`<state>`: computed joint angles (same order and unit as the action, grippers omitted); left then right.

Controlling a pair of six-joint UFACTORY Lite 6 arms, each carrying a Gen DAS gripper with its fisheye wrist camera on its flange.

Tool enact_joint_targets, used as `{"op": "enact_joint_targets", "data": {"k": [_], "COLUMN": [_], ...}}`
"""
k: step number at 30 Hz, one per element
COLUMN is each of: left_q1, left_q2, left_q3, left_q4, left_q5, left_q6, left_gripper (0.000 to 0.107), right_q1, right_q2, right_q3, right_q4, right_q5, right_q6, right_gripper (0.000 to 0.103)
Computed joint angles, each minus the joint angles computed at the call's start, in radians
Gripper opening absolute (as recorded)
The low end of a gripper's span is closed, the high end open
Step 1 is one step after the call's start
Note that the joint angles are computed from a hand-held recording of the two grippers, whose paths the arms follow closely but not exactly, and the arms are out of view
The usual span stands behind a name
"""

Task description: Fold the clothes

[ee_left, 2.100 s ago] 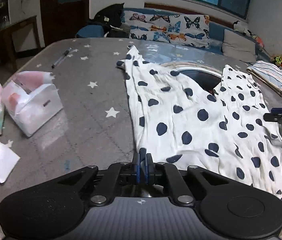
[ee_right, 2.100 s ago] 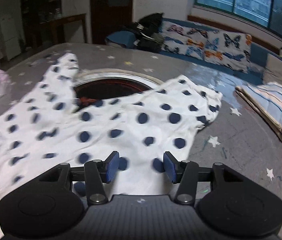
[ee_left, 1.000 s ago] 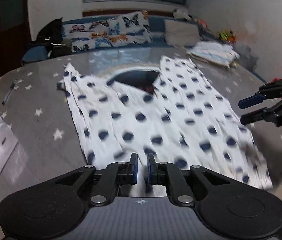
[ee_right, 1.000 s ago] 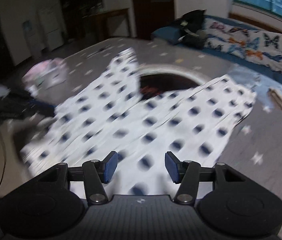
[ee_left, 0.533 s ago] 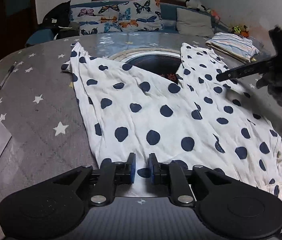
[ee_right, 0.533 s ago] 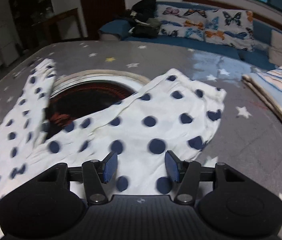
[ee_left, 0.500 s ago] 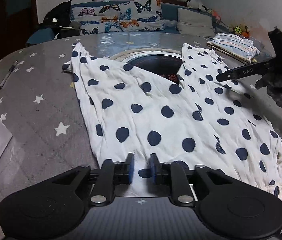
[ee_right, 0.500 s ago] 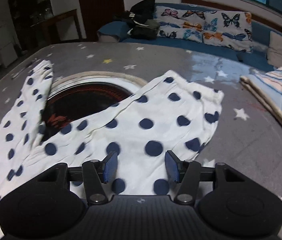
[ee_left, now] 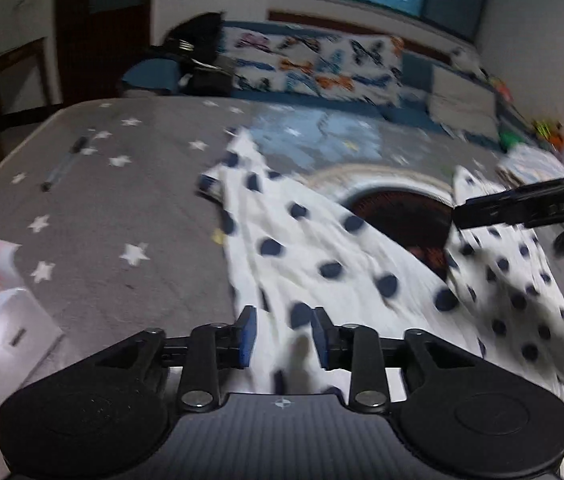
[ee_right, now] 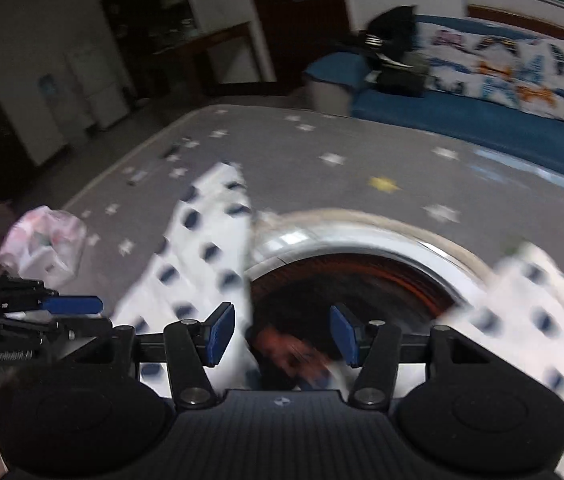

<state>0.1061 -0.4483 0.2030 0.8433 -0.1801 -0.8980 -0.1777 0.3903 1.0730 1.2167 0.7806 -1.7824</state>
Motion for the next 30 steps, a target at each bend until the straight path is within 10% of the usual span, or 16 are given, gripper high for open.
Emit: {"op": "enact_joint_targets", "data": {"k": [8,15,23,30], "left_q1": [0.142,0.08,0.074,0.122], "left_q2": [-0.012,0.089,0.134,0.133], "left_q3": [0.002,0.034,0.052,0.052], "left_q4": [0.294,0.012,-0.119,-0.228], "left_q5": [-0.034,-0.043,-0.042,-0.045], "left_q6": [-0.245,0.017,0.126,0.249], "left_gripper": [0.042,0.045,0.048,0.05], "right_q1": [0.235,0.268,0.295,0.32], "right_q2": [0.294,0.375,0.329,0.141], "right_q3": [0.285,0.35,0.289,0.066], "right_q4": [0.094,0.141,0.21,0.462], "right_q5": [-0.09,-0.106,-0.133,-0.125], "right_q6": [0.153,0.164,0.081,-0.296], "right_gripper": [0.052,0.048,0.004,0.002]}}
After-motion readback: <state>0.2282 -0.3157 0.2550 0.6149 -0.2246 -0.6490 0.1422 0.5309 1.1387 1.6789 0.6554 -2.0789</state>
